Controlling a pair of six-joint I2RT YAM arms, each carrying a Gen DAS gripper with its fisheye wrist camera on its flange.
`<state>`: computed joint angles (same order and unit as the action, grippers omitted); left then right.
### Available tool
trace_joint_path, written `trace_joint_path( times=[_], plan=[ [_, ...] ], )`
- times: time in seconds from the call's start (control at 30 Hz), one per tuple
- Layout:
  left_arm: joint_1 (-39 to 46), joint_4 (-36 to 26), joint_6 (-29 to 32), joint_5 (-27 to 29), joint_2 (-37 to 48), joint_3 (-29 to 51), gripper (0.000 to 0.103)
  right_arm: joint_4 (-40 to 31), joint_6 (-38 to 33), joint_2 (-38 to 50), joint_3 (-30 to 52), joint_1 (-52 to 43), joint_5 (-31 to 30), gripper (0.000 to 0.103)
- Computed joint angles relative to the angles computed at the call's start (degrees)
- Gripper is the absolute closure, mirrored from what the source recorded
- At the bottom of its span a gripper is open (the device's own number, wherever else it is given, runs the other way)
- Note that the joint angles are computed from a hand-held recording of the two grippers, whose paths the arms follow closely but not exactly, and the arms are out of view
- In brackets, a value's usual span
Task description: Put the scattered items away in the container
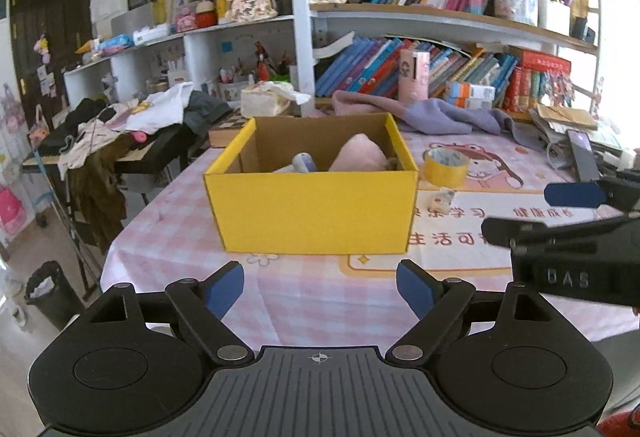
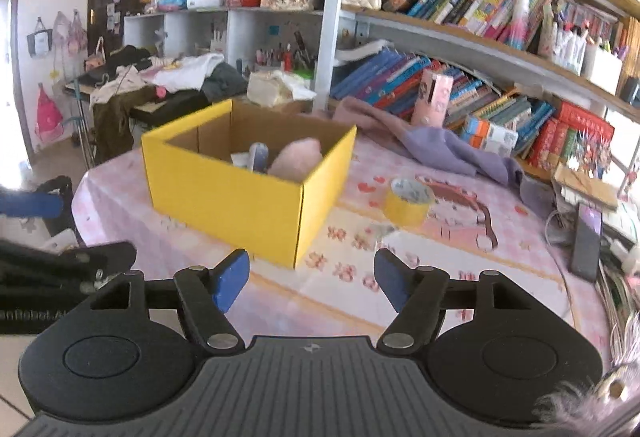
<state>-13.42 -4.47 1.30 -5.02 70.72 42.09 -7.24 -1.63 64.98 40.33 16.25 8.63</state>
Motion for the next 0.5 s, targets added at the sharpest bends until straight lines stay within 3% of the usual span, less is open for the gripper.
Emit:
trace_joint_path(
  times=[0.23,0.5],
  plan=[
    [-2.19,-1.93,1.92,-1.03,0.30,-0.68,0.016,-1.82,2.62,-1.74,-3.01,-0.61,0.98,0.031],
    [-2.50,-4.61,0.96,0.45,1.78,0.30,0.016,-3.88,3.02,-1.54,-3.00,-1.27,0.23,0.020]
  ],
)
